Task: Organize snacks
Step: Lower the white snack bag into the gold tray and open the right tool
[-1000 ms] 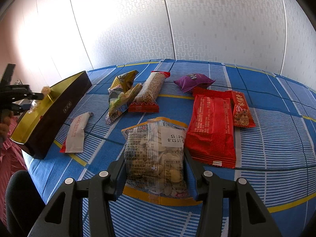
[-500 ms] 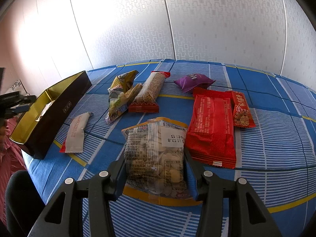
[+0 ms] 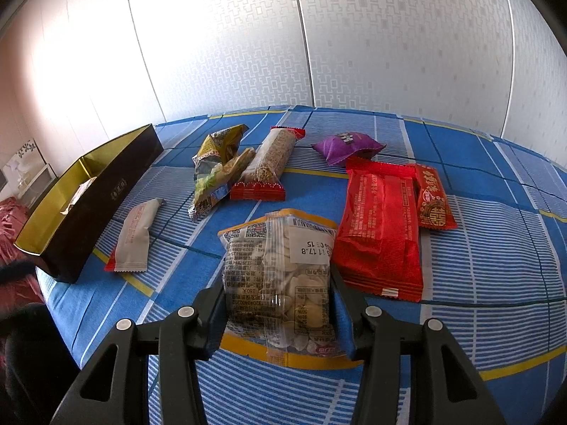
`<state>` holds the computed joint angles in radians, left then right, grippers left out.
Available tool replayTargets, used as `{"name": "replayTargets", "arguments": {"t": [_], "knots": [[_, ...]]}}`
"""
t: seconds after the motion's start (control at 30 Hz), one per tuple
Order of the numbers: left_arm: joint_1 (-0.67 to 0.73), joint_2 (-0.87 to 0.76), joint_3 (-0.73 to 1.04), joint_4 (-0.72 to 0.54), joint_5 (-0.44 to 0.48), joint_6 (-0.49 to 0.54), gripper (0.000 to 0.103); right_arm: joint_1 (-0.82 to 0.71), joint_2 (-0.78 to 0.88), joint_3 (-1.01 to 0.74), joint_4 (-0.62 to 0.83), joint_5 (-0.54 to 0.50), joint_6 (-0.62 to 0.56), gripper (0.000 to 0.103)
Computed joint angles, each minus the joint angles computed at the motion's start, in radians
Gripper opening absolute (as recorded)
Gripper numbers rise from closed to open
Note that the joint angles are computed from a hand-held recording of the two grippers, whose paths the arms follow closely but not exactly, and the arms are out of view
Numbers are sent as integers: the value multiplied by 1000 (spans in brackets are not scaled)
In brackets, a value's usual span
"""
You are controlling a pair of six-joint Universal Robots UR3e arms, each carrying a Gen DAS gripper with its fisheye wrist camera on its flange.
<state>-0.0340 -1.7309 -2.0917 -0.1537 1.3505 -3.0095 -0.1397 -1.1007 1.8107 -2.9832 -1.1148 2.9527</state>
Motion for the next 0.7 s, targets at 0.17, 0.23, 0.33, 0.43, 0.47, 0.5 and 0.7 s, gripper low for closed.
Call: {"name": "replayTargets", "arguments": {"t": [0.17, 0.23, 0.33, 0.43, 0.47, 0.5, 0.7], "knots": [[-23, -54, -47, 106, 85, -60, 60, 9, -2, 4, -7, -16, 0, 51], [-6, -72, -61, 127, 91, -94, 57, 14, -3, 2, -8, -28, -2, 51], [8, -108, -68, 174, 107, -118, 51, 26, -1, -2, -9, -48, -2, 51], [25, -118, -88, 220, 95, -140, 51, 51, 2, -16, -1, -95, -7, 50], [28, -123, -97, 241, 92, -147, 51, 59, 0, -24, 12, -112, -9, 50], [32, -120, -104, 248, 87, -148, 51, 68, -4, -42, 46, -132, -9, 49], [42, -117, -125, 277, 65, -161, 51, 92, -72, -224, 365, -47, -16, 48]]}}
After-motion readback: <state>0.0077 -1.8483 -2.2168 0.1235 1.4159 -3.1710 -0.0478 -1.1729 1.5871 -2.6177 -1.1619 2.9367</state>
